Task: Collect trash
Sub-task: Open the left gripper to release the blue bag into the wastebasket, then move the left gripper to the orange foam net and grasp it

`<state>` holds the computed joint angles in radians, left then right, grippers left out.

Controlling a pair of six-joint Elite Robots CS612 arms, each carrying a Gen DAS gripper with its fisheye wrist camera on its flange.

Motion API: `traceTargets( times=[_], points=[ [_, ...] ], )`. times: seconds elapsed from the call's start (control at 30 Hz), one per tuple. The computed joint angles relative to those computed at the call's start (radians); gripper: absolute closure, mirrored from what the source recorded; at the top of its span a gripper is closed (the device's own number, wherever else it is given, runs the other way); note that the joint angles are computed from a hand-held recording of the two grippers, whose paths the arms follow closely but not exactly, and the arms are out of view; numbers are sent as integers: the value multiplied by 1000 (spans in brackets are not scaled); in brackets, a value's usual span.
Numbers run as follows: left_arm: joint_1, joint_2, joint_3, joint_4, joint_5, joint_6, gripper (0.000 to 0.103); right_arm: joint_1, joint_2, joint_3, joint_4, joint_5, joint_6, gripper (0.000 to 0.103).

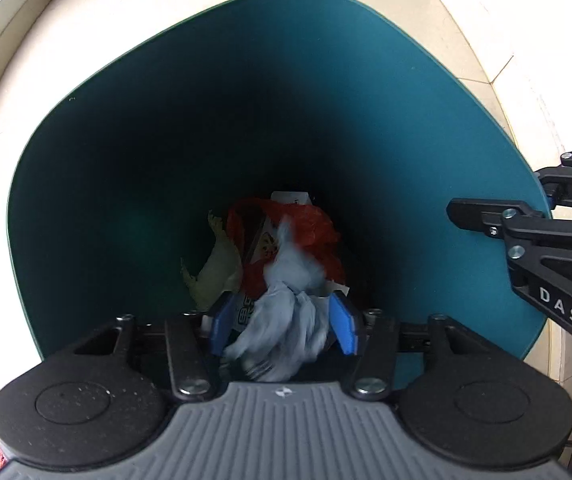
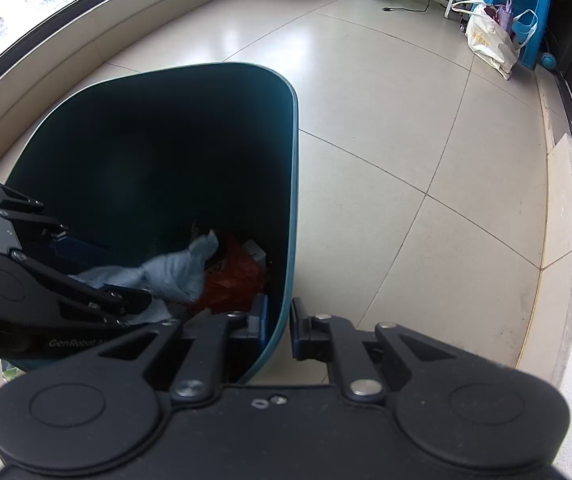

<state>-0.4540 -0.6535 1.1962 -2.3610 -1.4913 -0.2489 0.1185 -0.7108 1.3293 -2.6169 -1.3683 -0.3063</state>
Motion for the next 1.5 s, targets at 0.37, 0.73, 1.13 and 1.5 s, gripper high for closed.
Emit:
traceTargets(
  times=[0.37,0.73,1.13,1.5],
  points=[
    [8,-93,151,-194,-61,-9,48,0,0,-2,2,0,-1,93],
    [35,-196,282,-343,39,-62,40,4,0,-1,0,-7,-6,93],
    [104,-192,336,-422,179,-191,29,15,0,1,-5,-34,-23,93],
    [203,-26,182,-277,128,-299,29,24,4,-9,6,-57,-36,93]
  ],
)
